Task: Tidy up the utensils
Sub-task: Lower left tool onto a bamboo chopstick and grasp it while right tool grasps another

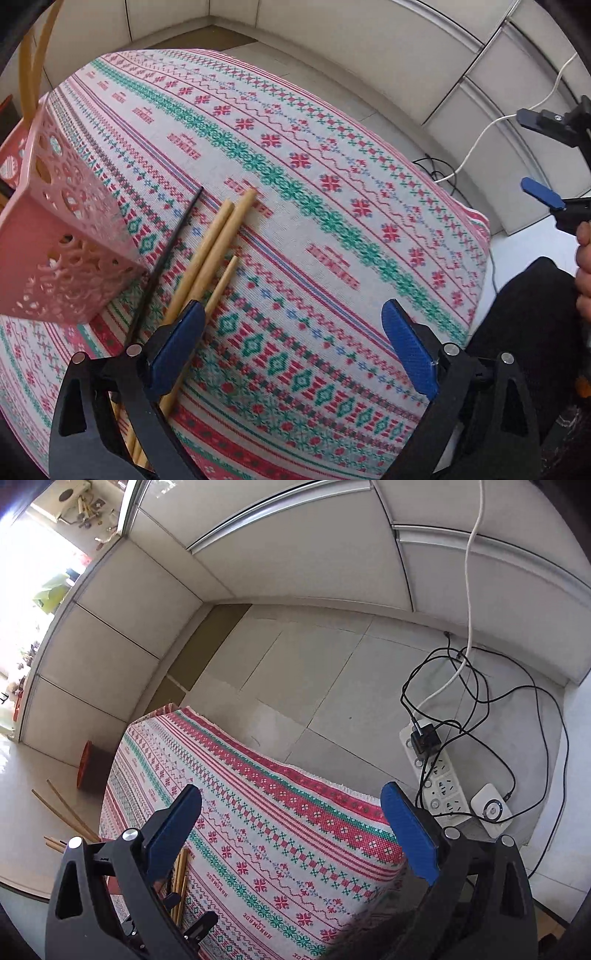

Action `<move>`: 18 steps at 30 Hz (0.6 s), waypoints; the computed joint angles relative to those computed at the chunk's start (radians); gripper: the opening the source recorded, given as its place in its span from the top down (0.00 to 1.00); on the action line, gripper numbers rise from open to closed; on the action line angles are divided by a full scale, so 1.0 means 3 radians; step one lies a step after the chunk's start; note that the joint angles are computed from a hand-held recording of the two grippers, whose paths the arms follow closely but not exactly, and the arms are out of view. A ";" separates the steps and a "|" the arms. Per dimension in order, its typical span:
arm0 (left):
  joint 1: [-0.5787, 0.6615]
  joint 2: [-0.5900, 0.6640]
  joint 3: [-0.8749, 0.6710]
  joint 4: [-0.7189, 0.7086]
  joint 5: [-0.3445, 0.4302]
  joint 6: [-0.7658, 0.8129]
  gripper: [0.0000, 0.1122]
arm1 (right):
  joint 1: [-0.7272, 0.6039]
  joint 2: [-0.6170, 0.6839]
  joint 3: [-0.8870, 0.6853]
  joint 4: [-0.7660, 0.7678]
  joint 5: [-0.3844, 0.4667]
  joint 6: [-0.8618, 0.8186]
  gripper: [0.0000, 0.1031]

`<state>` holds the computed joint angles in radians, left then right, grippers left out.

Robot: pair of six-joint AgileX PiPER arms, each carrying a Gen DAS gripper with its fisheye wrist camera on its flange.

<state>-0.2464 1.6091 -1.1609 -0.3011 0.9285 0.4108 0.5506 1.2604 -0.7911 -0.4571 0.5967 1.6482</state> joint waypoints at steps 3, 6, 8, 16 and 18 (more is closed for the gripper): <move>-0.0018 0.0222 -0.0235 0.0046 0.0170 -0.0035 0.22 | 0.0002 -0.0004 0.0008 -0.0031 -0.0019 0.0007 0.08; -0.0163 0.0322 -0.0378 0.0354 0.0236 -0.0212 0.31 | -0.0004 0.0036 -0.0002 -0.0028 -0.0040 -0.0021 0.08; -0.0264 0.0342 -0.0432 0.0610 0.0244 -0.0414 0.42 | 0.0010 0.0067 -0.0032 -0.0023 -0.0029 -0.0034 0.08; -0.0355 0.0243 -0.0404 0.1128 0.0249 -0.0955 0.88 | 0.0159 0.0138 -0.0132 -0.0231 0.0120 0.0108 0.08; -0.0418 0.0148 -0.0271 0.1229 0.0141 -0.1097 0.92 | 0.0174 0.0195 -0.0189 -0.0197 0.0160 0.0047 0.08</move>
